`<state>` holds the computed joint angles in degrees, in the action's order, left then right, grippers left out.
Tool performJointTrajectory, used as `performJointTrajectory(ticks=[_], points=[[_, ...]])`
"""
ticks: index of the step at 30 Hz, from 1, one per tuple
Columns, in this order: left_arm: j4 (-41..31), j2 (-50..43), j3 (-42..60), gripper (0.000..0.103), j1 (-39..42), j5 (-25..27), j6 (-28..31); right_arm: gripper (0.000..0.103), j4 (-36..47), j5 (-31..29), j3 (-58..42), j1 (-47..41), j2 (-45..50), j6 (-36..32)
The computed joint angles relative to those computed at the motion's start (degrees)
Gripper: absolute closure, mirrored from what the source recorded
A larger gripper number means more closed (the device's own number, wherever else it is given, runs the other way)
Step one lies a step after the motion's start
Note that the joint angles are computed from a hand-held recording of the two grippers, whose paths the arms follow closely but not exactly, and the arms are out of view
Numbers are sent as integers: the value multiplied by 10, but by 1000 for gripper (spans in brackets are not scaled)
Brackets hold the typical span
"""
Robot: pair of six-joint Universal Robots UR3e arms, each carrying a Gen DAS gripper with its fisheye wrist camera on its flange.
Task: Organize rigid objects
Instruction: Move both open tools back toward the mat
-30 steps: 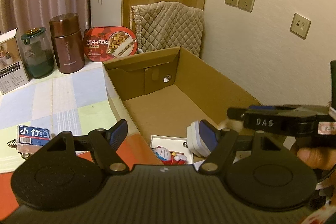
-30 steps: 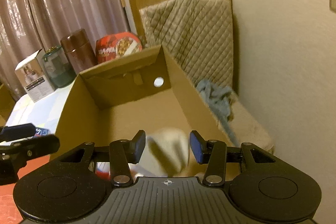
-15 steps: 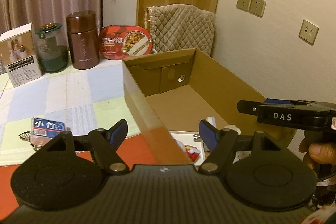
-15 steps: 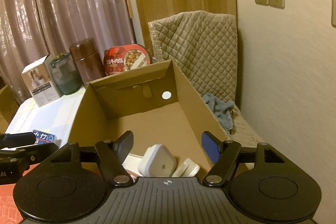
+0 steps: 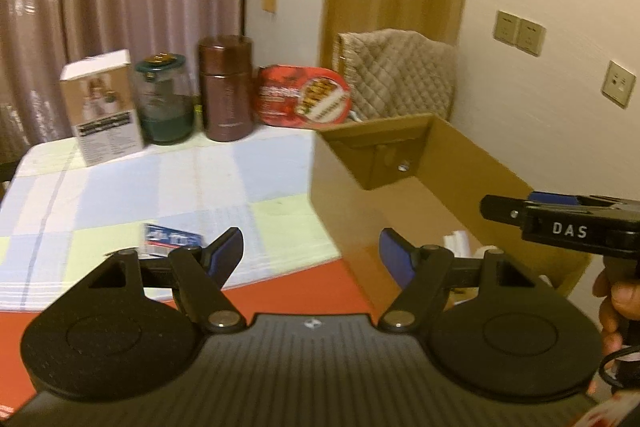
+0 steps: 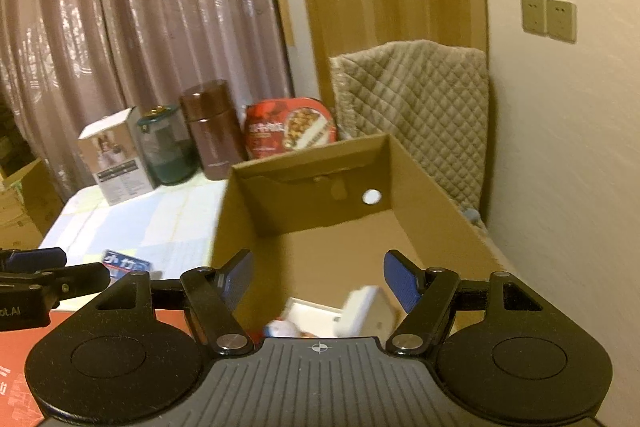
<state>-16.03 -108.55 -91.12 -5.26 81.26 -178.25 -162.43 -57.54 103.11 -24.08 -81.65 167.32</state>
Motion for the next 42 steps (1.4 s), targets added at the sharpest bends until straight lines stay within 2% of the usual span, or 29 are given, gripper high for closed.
performJointTrajectory(ticks=[10,16,22,31,35,42], points=[[17,98,-105,30,133,-14,40,34,-62,19,10,79,5,20],[24,149,-171,29,223,-42,62,34,-70,8,-3,140,24,8],[46,168,-230,29,277,-69,75,34,-55,6,-29,183,55,12],[106,112,-261,28,307,-88,67,34,-29,-18,-113,237,137,19],[123,75,-250,27,309,-89,65,34,-21,-24,-155,256,181,33],[127,7,-202,26,305,-91,64,27,5,-34,-248,279,269,58]])
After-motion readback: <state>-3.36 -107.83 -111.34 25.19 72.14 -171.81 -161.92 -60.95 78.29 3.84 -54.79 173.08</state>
